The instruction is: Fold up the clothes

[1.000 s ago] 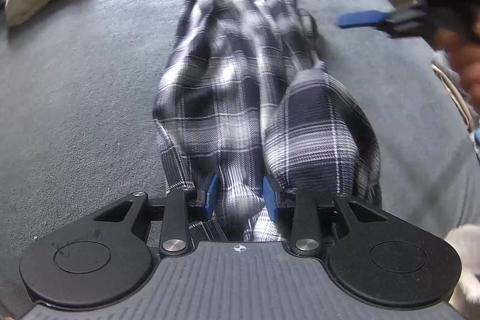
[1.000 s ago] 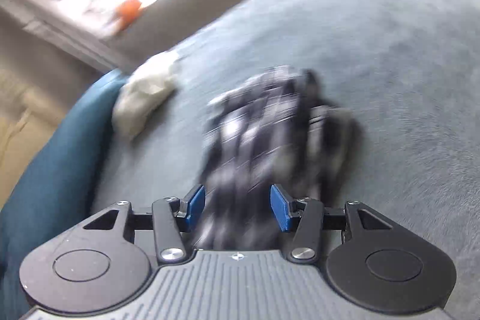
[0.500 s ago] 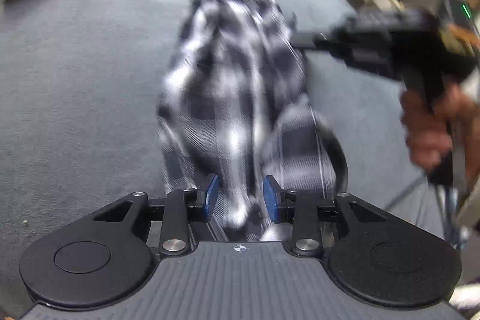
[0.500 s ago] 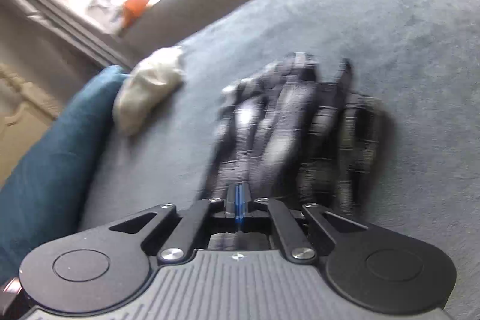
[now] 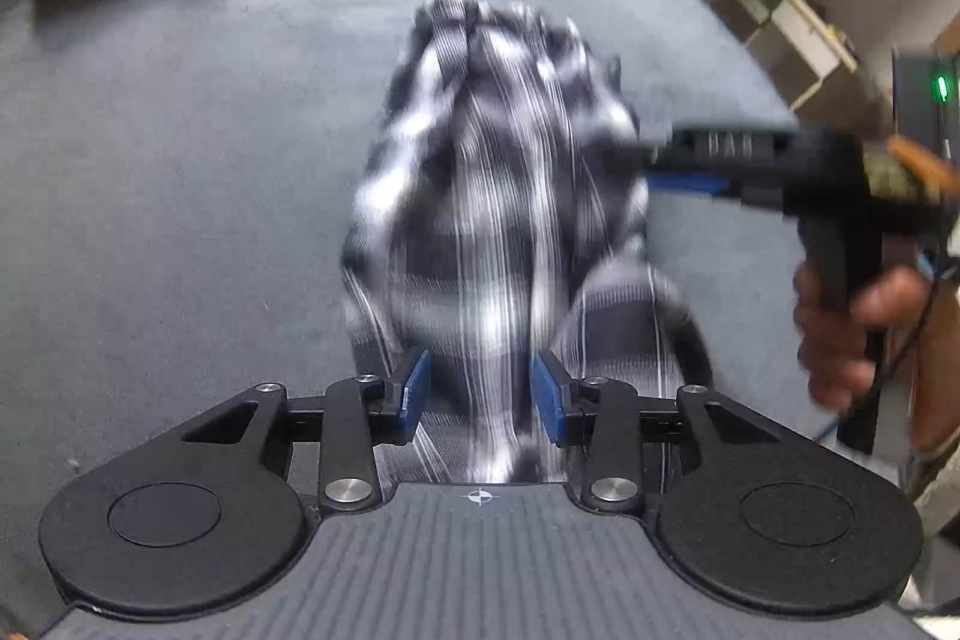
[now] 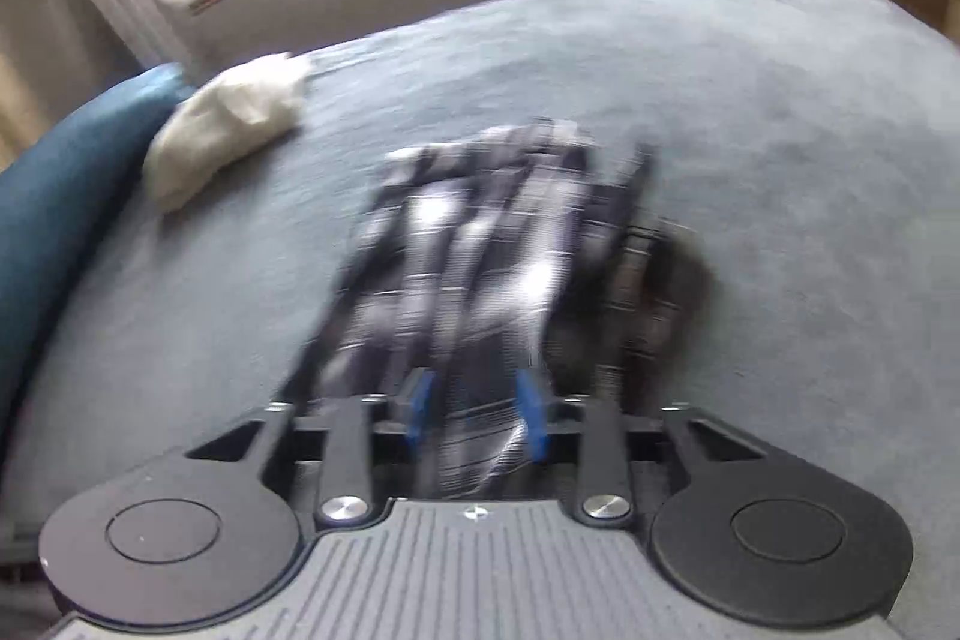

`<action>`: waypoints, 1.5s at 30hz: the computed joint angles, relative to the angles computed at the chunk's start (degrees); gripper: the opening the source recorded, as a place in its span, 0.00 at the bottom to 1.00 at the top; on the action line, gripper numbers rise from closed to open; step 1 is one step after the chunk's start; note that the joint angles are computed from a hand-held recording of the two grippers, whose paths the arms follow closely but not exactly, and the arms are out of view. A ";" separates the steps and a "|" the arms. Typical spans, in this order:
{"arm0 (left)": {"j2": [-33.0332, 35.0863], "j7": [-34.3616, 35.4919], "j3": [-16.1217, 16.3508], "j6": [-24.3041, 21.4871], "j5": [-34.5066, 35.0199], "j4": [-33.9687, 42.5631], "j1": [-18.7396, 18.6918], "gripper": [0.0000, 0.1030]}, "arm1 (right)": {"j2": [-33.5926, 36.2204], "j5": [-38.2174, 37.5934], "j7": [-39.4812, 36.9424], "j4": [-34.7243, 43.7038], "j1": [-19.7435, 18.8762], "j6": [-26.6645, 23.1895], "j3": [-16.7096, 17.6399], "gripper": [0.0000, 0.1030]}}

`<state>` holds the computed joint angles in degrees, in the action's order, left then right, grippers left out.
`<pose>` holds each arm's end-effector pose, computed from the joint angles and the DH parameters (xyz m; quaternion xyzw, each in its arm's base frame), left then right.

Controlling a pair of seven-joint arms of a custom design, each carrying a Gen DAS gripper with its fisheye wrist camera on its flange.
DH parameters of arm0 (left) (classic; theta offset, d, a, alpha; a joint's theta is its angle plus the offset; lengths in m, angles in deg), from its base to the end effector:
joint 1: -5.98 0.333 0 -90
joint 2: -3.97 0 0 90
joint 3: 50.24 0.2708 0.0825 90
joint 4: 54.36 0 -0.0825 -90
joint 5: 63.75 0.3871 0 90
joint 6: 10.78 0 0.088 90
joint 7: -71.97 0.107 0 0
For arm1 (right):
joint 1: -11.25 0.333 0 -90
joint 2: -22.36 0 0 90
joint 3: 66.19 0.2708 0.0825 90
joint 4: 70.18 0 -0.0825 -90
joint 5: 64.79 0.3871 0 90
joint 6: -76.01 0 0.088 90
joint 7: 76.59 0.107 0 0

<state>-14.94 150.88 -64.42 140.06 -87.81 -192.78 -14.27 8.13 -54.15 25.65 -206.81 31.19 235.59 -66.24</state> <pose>0.4155 -0.2756 0.4453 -0.6409 0.7121 -0.2867 0.0017 0.4907 0.1687 0.4453 -0.6629 0.6756 -0.1024 0.3061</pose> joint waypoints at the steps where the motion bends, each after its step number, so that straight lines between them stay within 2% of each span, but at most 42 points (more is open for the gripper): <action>1: 0.49 0.04 -0.09 -0.84 -0.25 0.28 -0.34 0.36 | 0.76 0.04 1.04 0.25 -0.51 -0.26 -0.15 0.44; 2: 0.66 0.03 -0.23 -1.27 -0.36 0.24 -0.56 0.36 | 1.56 0.35 1.76 0.55 -1.03 -0.55 -0.29 0.44; 3: 0.84 0.03 -0.38 -1.71 -0.47 0.21 -0.79 0.36 | 2.54 4.66 -1.54 1.45 0.44 -2.05 -1.92 0.44; 5: 1.00 -0.14 -0.61 -2.35 -0.56 0.10 -1.08 0.36 | 3.71 13.74 -9.33 2.70 2.32 -4.20 -3.81 0.35; 6: 0.47 -0.48 -0.45 -2.12 -0.84 -0.31 -0.97 0.36 | 3.87 18.23 -13.52 3.01 2.96 -4.82 -4.27 0.14; 7: -0.27 -0.86 -0.07 -1.69 -1.54 -0.91 -0.85 0.36 | 3.19 19.10 -15.73 2.41 2.95 -3.54 -3.43 0.09; 10: -2.71 -1.95 1.13 0.01 -3.38 -2.88 -0.12 0.36 | 0.83 28.20 -27.62 1.73 5.57 -3.65 -3.77 0.08; 13: -4.69 -3.03 1.85 2.01 -3.32 -4.01 1.33 0.36 | -1.21 29.67 -34.50 1.47 6.73 -6.18 -2.84 0.08; 17: -4.66 -2.48 1.95 4.09 -2.09 -3.02 2.36 0.38 | -3.86 27.54 -40.80 0.35 8.64 -8.54 -1.01 0.08; 19: -4.43 -2.59 1.15 4.65 -0.04 -2.39 2.95 0.46 | -5.27 25.83 -43.03 -0.56 9.72 -9.81 -0.11 0.07; 25: -2.08 -0.43 -0.78 6.05 5.74 0.26 3.06 0.54 | -10.77 20.09 -49.44 -5.52 14.11 -13.52 1.59 0.07; 27: -0.59 -2.34 -2.38 4.03 9.34 1.78 4.27 0.55 | -12.49 17.28 -50.57 -7.86 15.22 -13.89 2.35 0.07; 30: 0.61 -8.79 -4.90 -1.13 17.18 3.02 6.84 0.55 | -14.45 13.92 -50.95 -10.38 16.82 -14.88 2.63 0.06; 34: -2.98 -12.46 -2.59 -0.87 14.54 -1.29 5.42 0.55 | -15.99 12.80 -49.29 -11.75 17.53 -17.35 1.39 0.07; 38: -7.50 -18.18 -2.57 1.05 13.45 -5.63 6.39 0.55 | -15.47 12.82 -48.08 -10.98 16.63 -21.11 -0.24 0.07; 42: -10.57 -23.44 -3.16 1.07 14.17 -7.98 7.83 0.55 | -15.21 12.81 -47.71 -11.26 16.07 -21.68 0.25 0.07; 45: -11.99 -24.13 -2.18 1.92 13.31 -9.61 7.30 0.55 | -15.50 11.50 -46.70 -12.17 15.87 -20.61 1.56 0.07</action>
<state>-26.93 126.75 -66.60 141.98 -74.50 -202.39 -6.97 -7.37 -42.65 -21.04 -218.98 47.06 214.98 -64.68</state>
